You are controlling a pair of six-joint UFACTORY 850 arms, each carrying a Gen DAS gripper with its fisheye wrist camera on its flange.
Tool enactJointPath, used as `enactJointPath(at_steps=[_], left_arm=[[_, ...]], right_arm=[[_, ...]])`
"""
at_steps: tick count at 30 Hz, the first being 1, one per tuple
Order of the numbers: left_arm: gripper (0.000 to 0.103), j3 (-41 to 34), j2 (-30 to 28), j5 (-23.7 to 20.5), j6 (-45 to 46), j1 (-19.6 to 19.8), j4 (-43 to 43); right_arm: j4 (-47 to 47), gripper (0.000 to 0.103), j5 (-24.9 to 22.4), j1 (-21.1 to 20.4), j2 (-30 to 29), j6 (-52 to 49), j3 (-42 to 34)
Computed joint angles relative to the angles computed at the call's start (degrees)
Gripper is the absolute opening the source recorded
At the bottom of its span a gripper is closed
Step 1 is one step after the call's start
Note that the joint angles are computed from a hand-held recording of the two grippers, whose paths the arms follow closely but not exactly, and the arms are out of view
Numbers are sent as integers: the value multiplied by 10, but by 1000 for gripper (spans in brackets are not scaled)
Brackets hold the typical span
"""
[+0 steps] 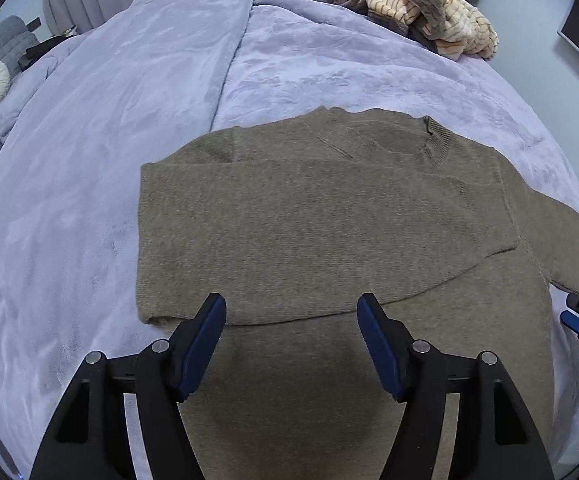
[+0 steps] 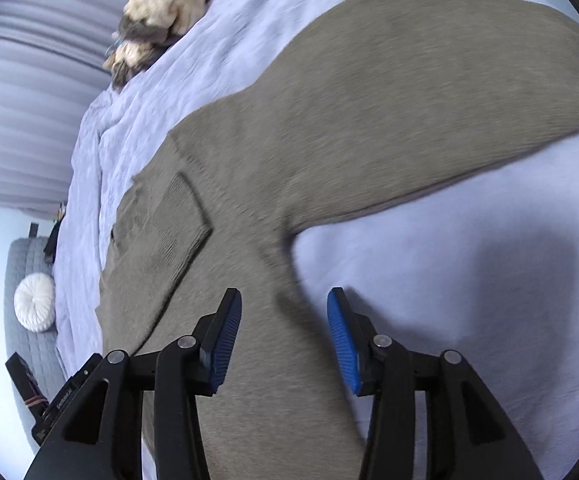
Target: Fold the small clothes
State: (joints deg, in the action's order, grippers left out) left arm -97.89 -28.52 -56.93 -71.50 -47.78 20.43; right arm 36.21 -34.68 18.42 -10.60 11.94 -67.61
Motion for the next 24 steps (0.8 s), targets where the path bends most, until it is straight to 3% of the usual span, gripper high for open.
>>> enactJointPath(at_steps=[5,8,11,13,14,20,24], left_arm=[[69,-77,-63,-15,49,-5,-35],[77,-133,-106,-21,67,-10,-46],[77,-192,-147,-27,88,-12,-70],[88,-233,-175,-37,94,-16,-71],[103,-256,-189,-43,92,-20,-64],[103,-378,-261,-75,96,-25,-70],[103,-462,-314,-114,97,-22,-93]], right_arm=[[8,49,12,-45,27,10,31],[14,49,20,-72,39,22,45],[25,51,36,-102,52,32,59],[26,54,50,-119,57,41,65],[34,54,56,-127,60,38,69],[51,60,96,-169,72,49,90],[157,60,113,-204,72,-26,108]])
